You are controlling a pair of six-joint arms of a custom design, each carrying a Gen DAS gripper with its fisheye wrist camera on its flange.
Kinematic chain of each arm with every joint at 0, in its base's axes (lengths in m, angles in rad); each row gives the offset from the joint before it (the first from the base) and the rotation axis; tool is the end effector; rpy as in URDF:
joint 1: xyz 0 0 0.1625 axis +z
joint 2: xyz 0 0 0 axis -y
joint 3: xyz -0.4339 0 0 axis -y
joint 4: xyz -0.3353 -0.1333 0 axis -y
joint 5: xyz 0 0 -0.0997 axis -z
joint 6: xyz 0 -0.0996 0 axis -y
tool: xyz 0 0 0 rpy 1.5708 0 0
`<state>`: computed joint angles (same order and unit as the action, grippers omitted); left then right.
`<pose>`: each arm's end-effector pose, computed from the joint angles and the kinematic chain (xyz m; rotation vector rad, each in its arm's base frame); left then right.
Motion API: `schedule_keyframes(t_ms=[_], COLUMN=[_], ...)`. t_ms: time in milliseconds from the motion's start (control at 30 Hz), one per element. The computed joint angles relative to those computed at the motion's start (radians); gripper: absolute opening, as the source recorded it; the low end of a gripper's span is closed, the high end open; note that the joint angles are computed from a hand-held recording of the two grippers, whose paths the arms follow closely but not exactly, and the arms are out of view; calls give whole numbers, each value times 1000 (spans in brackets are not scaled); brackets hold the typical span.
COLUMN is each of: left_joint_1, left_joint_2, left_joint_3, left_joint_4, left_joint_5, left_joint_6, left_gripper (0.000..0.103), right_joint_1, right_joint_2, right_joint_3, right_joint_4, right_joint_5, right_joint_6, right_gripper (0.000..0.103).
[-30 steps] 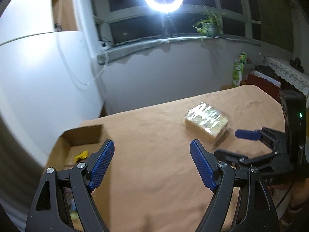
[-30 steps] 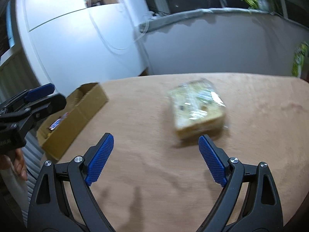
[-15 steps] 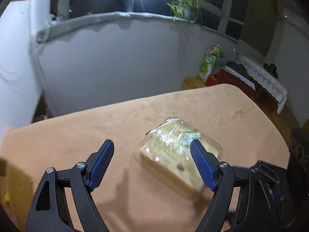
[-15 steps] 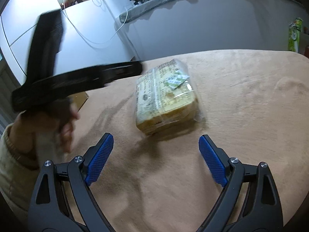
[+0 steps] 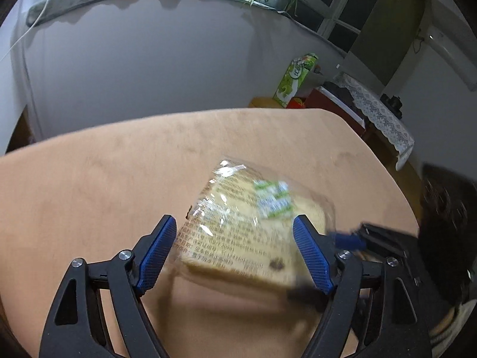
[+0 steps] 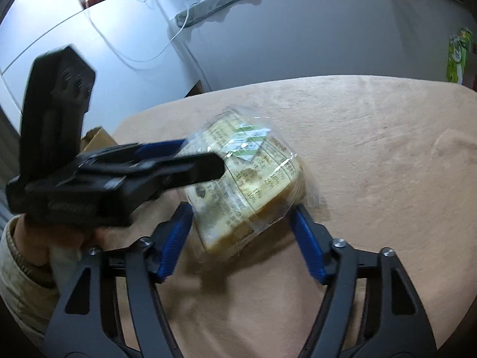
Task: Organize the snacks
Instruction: 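Grasp the bread loaf with the left gripper while the right gripper clamps its other side, then carry the bread loaf with both grippers into the box and release it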
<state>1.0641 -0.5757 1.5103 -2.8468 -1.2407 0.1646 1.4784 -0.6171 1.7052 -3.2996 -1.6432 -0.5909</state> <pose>-0.1894 -0.6825 0.0736 0.8532 2.6919 -0.5595 0.0657 -0.6577 0.0966 0.6449 -2.6671 0.8244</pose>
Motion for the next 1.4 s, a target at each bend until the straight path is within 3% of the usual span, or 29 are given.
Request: schedule_keyframes(t_ms=[233,533,967,1400], left_joint_1=[-25,-83,-178,-202], left_joint_2=[-58,-124,-258,-410], left_joint_3=[159,311,526,727], left_joint_4=[-125,-261,-481,-650], left_joint_5=[26,41,99,175], left_joint_6=[-77,-124,-146,-153], left_gripper=[72,71,71,71], right_joint_1=[6,35,173,319], right_joint_2=[-26,-100,-141,-47], right_joint_3=[63,237,391,367], right_joint_4=[-27,-177,-347,-371], right_joint_5=[4,19,-7,-59], right_joint_6=[-84,-152,-189,-204], right_gripper=[62,62,62,62])
